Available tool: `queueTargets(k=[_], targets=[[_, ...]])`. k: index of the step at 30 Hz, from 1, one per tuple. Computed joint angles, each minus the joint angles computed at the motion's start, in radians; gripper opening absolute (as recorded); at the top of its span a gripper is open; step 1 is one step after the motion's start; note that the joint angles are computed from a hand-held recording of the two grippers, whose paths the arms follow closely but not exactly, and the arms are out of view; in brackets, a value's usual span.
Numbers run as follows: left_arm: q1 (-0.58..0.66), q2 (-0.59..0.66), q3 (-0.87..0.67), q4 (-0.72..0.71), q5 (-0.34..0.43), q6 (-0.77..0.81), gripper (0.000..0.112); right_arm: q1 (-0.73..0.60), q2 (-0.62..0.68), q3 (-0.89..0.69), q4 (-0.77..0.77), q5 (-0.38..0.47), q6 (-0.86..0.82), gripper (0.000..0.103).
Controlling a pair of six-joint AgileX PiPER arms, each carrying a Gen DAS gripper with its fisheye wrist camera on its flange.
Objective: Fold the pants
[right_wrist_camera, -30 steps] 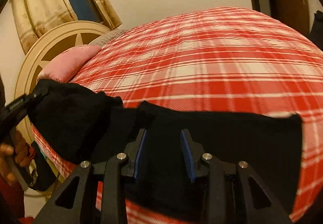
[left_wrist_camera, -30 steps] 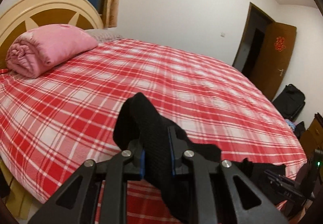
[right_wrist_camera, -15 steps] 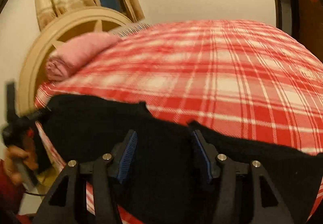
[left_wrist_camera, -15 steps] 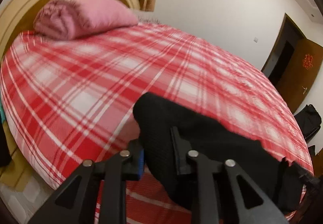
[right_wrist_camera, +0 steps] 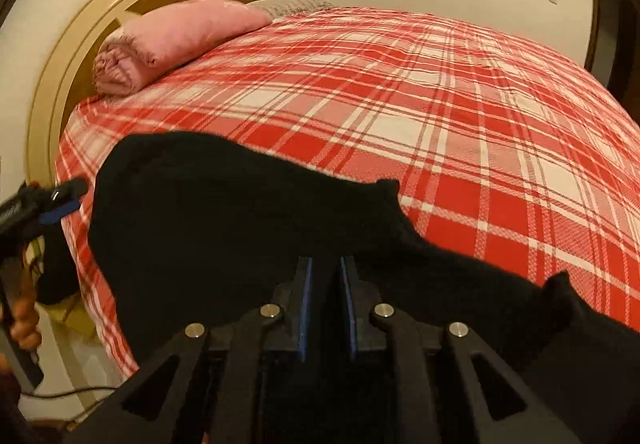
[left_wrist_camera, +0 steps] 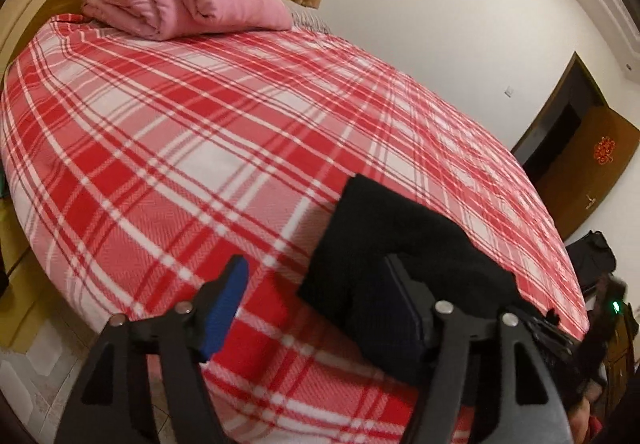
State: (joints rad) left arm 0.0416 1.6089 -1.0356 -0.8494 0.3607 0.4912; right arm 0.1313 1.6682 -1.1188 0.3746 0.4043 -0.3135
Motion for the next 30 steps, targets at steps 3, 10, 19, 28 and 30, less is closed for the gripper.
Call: queueTargets(k=[3, 10, 19, 28, 30], targets=[[0.001, -0.002, 0.012, -0.135, 0.092, 0.123, 0.071, -0.046, -0.023, 0.011, 0.155, 0.039, -0.106, 0.015], [-0.06, 0.087, -0.007, -0.16, 0.131, -0.016, 0.071, -0.037, -0.223, 0.153, 0.255, -0.012, -0.252, 0.015], [-0.058, 0.162, -0.055, -0.506, 0.059, 0.217, 0.038, -0.149, -0.266, 0.208, 0.356, 0.044, -0.259, 0.015], [-0.188, 0.081, -0.098, -0.389, -0.036, 0.271, 0.01, -0.352, -0.3, 0.227, 0.538, 0.146, -0.357, 0.015], [-0.238, 0.038, -0.098, -0.382, -0.065, 0.33, 0.01, -0.42, -0.305, 0.232, 0.569, 0.192, -0.376, 0.015]])
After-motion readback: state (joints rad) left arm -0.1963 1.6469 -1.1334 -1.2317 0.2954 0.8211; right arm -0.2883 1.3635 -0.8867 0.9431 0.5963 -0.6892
